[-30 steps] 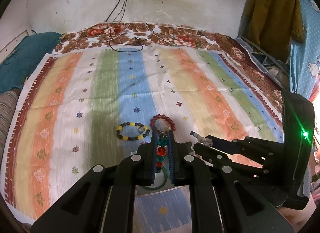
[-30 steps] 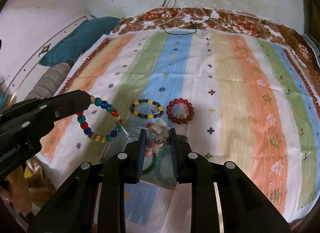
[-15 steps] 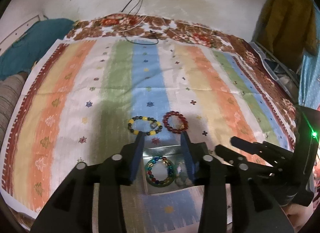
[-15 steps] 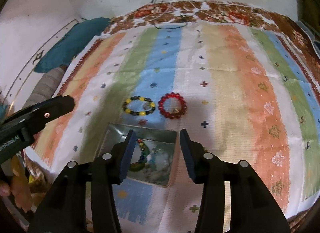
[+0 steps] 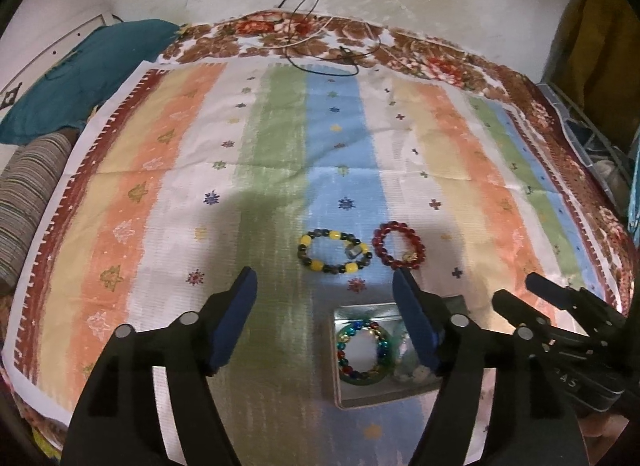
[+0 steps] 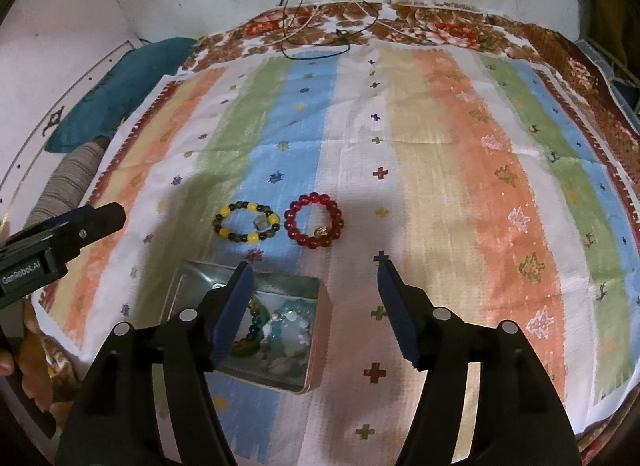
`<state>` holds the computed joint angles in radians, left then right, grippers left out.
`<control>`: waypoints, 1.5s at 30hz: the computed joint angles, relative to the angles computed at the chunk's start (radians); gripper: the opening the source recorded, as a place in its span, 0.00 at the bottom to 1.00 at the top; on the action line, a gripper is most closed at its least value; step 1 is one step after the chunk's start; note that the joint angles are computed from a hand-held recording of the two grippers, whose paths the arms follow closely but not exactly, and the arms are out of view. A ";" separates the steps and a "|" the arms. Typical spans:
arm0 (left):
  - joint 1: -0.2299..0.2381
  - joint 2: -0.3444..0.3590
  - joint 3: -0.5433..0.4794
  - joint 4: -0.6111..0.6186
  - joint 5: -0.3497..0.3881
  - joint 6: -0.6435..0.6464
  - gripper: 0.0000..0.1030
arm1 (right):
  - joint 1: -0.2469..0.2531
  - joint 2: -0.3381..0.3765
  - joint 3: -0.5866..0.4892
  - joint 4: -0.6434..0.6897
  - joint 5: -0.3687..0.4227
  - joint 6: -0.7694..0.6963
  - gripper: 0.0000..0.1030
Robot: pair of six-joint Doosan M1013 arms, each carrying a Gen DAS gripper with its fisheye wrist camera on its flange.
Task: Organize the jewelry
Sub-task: 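Move the left tool to the black-and-yellow bracelet while the right tool approaches the red bead bracelet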
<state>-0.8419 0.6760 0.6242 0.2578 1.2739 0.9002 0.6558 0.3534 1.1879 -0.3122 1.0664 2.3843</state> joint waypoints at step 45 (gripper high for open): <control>0.053 0.320 -0.490 -0.058 0.346 0.109 0.85 | -0.066 0.132 -0.138 0.071 0.127 -0.116 0.77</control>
